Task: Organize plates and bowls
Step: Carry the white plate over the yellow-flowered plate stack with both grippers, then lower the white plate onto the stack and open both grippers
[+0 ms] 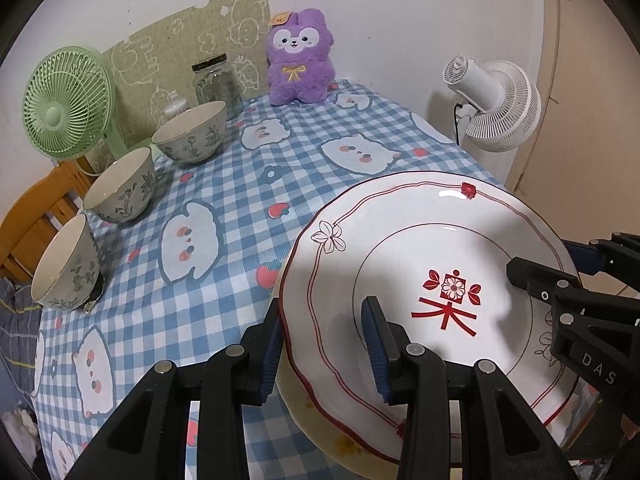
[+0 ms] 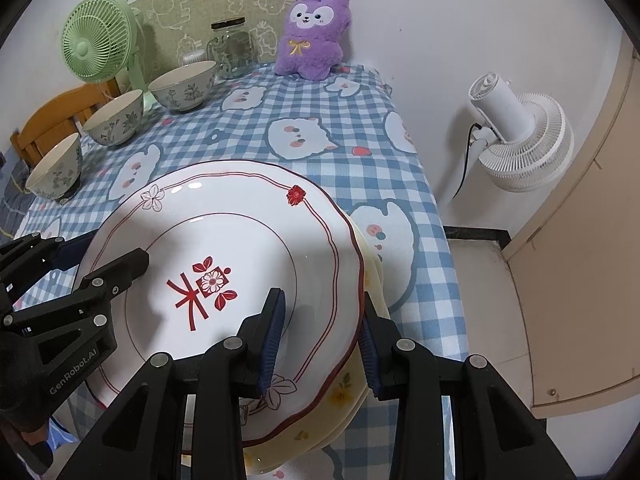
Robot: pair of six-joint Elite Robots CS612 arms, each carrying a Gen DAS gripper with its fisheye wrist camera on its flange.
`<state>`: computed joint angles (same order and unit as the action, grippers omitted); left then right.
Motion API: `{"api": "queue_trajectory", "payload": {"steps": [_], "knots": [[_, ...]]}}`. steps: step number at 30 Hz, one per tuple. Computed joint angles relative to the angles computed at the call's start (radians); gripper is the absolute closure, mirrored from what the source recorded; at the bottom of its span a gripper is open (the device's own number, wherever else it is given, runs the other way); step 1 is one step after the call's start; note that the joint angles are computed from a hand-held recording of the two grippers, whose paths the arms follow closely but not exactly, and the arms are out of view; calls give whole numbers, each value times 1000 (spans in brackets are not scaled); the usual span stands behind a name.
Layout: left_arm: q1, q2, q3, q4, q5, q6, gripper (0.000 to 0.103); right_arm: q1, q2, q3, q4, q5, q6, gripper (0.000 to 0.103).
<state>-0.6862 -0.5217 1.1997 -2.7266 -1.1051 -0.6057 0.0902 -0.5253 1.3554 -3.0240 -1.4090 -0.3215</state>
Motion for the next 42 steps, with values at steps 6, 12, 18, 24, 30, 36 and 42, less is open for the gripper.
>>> {"api": "queue_trajectory", "payload": {"steps": [6,12,18,24,30,36,42], "knots": [[-5,6,-4,-1,26,28,64,8,1,-1,-15,-35,-16,60],[-12,13,-1,-24,54,60,56,31,19,2,-91,-136,-110,60],[-11,15,-3,-29,30,98,36,16,11,0,-54,-64,-74,51],[-9,15,-1,-42,10,106,33,15,1,9,-48,-23,-46,33],[-10,3,20,-94,24,133,23,14,-7,12,-44,3,-26,31],[-7,-18,44,-131,32,140,19,17,-21,17,-42,16,0,30],[0,-47,78,-163,38,135,16,24,-42,29,-53,22,24,30]]}}
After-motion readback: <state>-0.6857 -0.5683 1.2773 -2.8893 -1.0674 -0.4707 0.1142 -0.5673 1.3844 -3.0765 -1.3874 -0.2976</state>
